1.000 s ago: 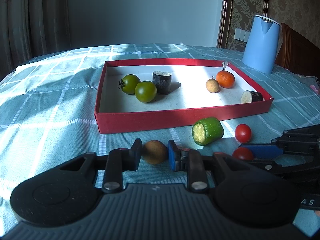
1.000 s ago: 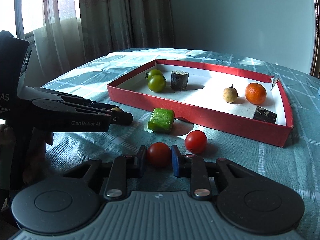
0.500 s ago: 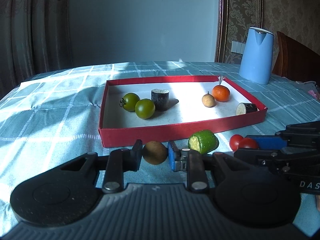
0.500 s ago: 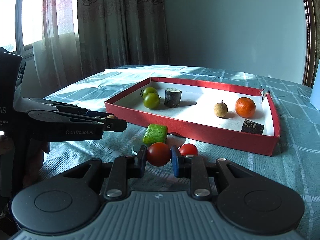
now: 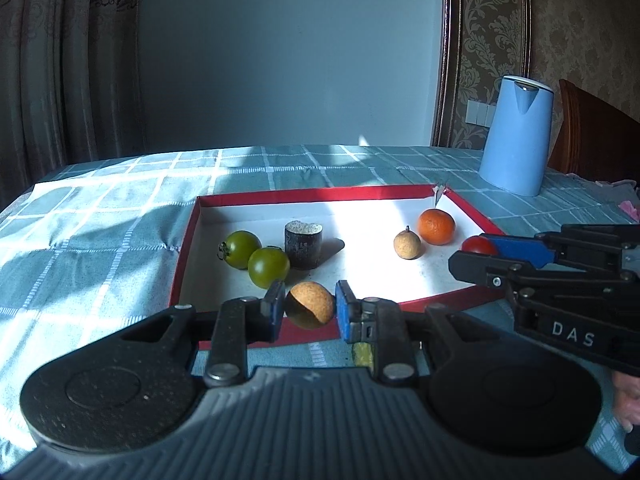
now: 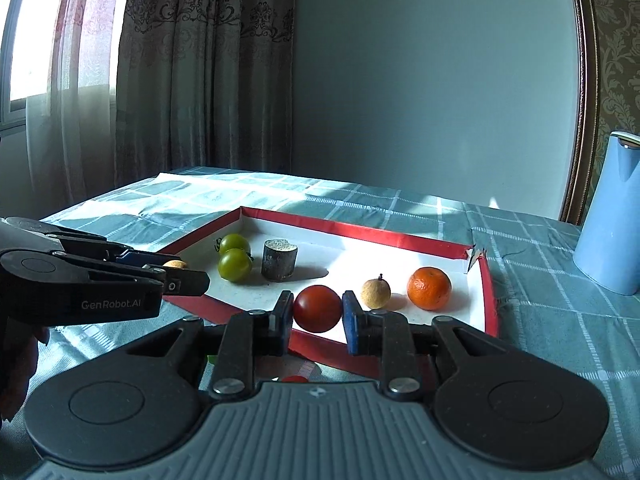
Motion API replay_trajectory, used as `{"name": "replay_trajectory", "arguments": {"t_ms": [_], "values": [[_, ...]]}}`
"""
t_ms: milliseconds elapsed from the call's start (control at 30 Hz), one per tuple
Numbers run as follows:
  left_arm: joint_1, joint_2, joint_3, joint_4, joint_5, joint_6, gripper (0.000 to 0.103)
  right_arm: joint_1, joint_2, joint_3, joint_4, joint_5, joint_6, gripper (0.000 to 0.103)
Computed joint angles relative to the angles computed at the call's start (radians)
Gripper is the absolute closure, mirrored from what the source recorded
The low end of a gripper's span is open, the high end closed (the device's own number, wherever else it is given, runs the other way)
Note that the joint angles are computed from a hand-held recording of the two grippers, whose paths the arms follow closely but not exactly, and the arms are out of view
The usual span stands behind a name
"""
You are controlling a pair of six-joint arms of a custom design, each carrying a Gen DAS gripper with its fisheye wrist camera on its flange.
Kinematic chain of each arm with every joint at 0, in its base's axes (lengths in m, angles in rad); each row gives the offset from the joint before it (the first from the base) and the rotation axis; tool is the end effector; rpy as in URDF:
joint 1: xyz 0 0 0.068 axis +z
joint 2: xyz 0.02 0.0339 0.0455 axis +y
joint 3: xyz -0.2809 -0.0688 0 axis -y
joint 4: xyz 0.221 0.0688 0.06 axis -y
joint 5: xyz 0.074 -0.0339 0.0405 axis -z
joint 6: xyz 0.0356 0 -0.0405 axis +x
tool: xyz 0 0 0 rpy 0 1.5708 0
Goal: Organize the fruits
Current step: 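Carry the brown fruit and cherry tomato over the tray with both grippers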
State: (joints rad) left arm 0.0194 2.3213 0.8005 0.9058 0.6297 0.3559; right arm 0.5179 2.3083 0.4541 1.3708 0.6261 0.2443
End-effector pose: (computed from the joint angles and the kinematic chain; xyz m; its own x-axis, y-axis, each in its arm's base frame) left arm 0.3668 -0.0139 0.0419 -0.3786 0.2743 -0.8840 0.6371 0.7701 -0.0339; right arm 0.2673 0.1283 0.0446 -0.3798 0.0092 -0.9250 0.1459 0.9880 -0.0501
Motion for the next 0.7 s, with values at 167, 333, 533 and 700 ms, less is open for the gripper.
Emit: {"name": "replay_trajectory", "arguments": {"t_ms": [167, 333, 533, 700], "values": [[-0.075, 0.01, 0.071, -0.071, -0.081, -0.014, 0.079, -0.084, -0.018, 0.086, -0.122, -0.053, -0.003, 0.078], [-0.118, 0.034, 0.133, -0.115, -0.125, -0.018, 0.079, -0.154, -0.012, 0.16, -0.23, -0.132, 0.021, 0.078], [-0.154, 0.07, 0.205, -0.152, -0.191, -0.031, 0.079, -0.179, 0.009, 0.23, -0.306, -0.153, 0.018, 0.078], [-0.163, 0.101, 0.269, -0.191, -0.232, -0.05, 0.079, -0.195, 0.025, 0.294, -0.376, -0.183, 0.011, 0.078]]}}
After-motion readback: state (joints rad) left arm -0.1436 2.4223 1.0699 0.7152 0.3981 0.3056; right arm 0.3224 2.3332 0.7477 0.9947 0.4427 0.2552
